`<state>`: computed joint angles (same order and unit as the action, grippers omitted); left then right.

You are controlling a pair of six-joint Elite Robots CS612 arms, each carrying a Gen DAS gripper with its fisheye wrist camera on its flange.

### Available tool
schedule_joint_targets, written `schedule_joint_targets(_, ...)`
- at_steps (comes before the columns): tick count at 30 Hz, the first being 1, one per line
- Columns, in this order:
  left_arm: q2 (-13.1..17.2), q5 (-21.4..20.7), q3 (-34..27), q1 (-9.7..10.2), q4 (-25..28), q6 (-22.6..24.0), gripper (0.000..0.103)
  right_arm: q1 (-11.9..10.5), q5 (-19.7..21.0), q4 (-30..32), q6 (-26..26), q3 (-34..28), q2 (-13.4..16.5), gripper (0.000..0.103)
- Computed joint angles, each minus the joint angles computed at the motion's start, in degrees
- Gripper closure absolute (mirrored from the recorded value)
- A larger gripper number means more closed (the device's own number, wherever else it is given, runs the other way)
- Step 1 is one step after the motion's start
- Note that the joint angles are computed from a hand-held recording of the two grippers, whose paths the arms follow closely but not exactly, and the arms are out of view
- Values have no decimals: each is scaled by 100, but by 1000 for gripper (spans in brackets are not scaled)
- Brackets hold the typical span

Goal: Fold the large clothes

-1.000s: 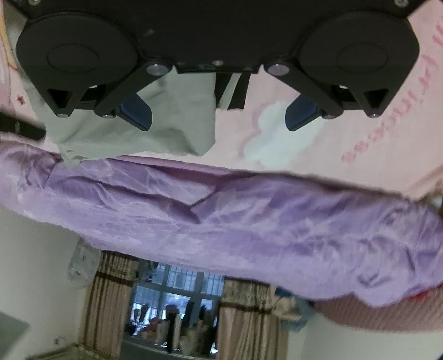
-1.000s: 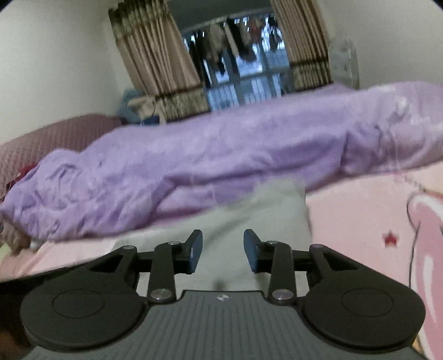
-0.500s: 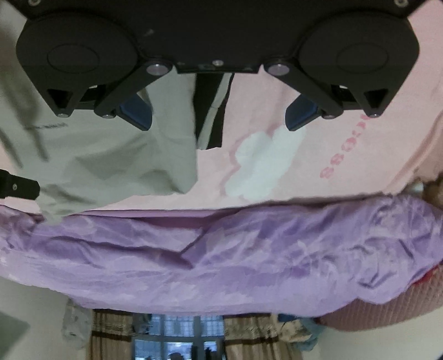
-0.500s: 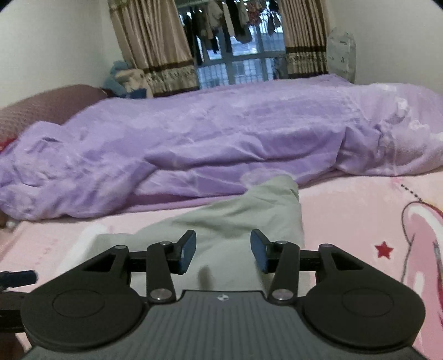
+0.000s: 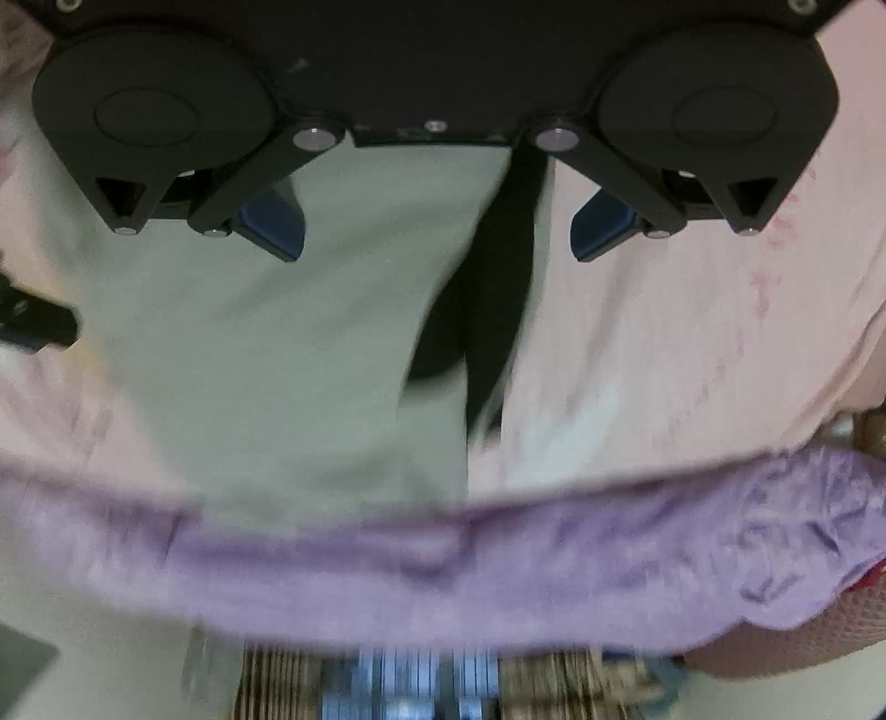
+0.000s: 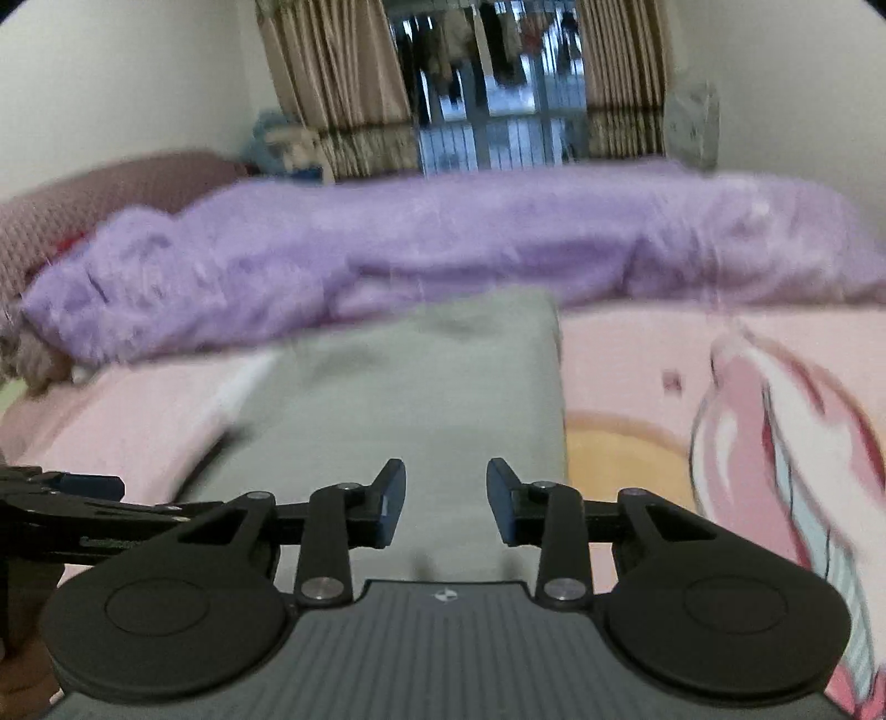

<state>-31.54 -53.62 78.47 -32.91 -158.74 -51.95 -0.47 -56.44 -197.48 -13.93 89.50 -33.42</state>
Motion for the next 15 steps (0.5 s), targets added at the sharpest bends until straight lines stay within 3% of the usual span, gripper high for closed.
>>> schedule_joint_targets(2, 84, 33, 5, -15, -124, -178, 0, 41, -194, 300, 6, -114, 150, 62)
schedule_joint_targets(5, -23, -312, 97, 41, -35, -590, 0, 21, -112, -293, -70, -208, 408, 63)
schedule_joint_targets(7, -146, -266, 162, 26, 189, -595, 0, 13, -131, 10, -143, -67, 196, 63)
schedule_joint_targets(9, -256, 58, 224, -58, 430, -542, 0, -89, 351, 178, -59, 53, 32, 64)
schedule_joint_targets(15, -355, 578, 233, -212, 794, -667, 0, -167, 516, -276, -93, 409, -195, 63)
